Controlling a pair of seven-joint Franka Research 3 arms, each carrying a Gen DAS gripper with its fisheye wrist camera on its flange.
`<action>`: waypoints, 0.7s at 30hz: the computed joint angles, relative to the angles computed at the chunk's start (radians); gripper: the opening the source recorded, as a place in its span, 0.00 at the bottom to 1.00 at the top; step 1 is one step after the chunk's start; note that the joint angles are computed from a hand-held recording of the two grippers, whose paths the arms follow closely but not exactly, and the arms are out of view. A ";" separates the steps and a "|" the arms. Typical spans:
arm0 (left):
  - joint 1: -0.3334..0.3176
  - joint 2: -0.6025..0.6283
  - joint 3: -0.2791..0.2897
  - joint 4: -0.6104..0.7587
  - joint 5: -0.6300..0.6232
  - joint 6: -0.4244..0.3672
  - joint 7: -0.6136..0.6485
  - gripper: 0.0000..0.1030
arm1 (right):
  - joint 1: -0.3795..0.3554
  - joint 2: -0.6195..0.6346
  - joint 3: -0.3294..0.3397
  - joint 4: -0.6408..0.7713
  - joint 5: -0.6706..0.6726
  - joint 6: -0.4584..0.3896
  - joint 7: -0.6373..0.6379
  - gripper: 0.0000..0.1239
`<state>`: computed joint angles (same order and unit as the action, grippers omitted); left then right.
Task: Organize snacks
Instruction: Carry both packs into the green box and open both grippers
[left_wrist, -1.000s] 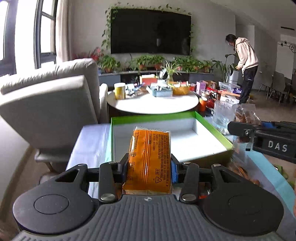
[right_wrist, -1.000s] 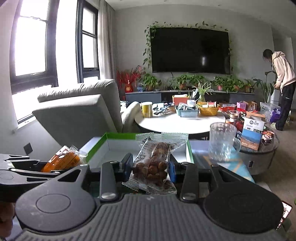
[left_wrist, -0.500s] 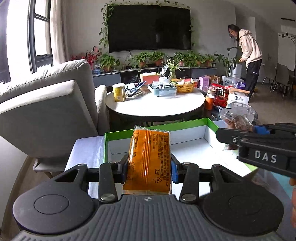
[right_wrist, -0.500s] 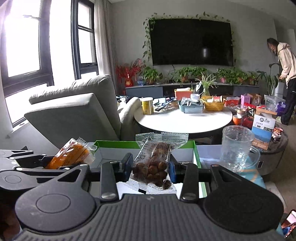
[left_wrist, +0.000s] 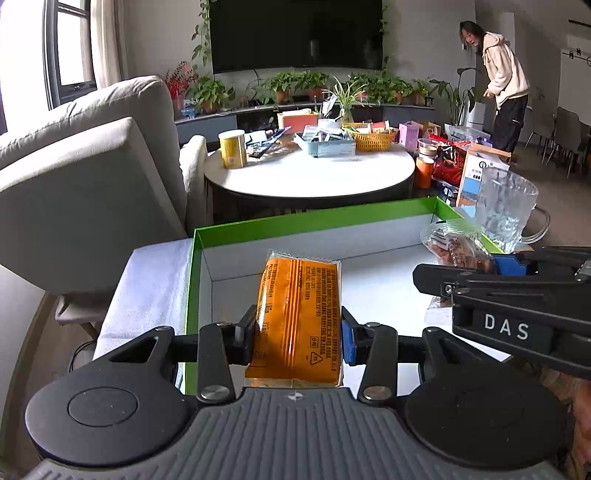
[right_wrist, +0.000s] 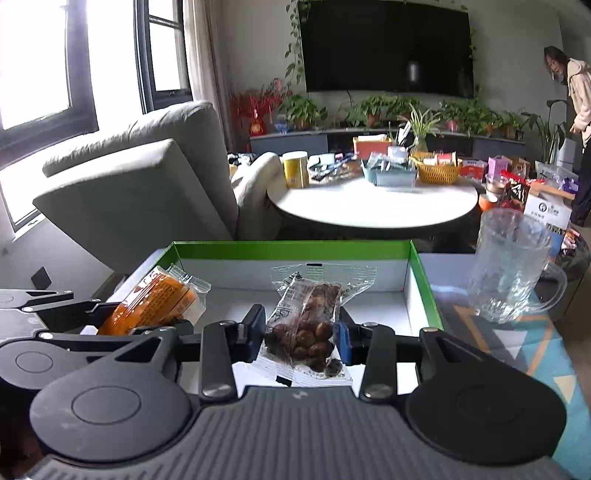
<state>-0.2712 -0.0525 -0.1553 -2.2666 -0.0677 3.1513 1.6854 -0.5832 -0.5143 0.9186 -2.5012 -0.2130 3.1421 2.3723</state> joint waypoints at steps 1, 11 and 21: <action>-0.001 0.002 0.001 0.002 -0.003 -0.004 0.003 0.38 | -0.002 0.005 0.002 0.002 -0.001 -0.004 0.000 0.30; 0.033 0.001 -0.021 -0.011 0.055 -0.025 -0.046 0.39 | 0.029 0.055 -0.018 0.025 -0.063 -0.056 0.038 0.30; 0.039 -0.005 -0.019 -0.015 0.124 -0.049 -0.088 0.40 | 0.090 0.085 -0.072 0.034 -0.175 -0.102 0.113 0.30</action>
<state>-0.2326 -0.0578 -0.1745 -2.2818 0.0561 3.1028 1.5978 -0.4935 -0.4292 0.8469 -2.4676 -0.3885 3.0400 2.4857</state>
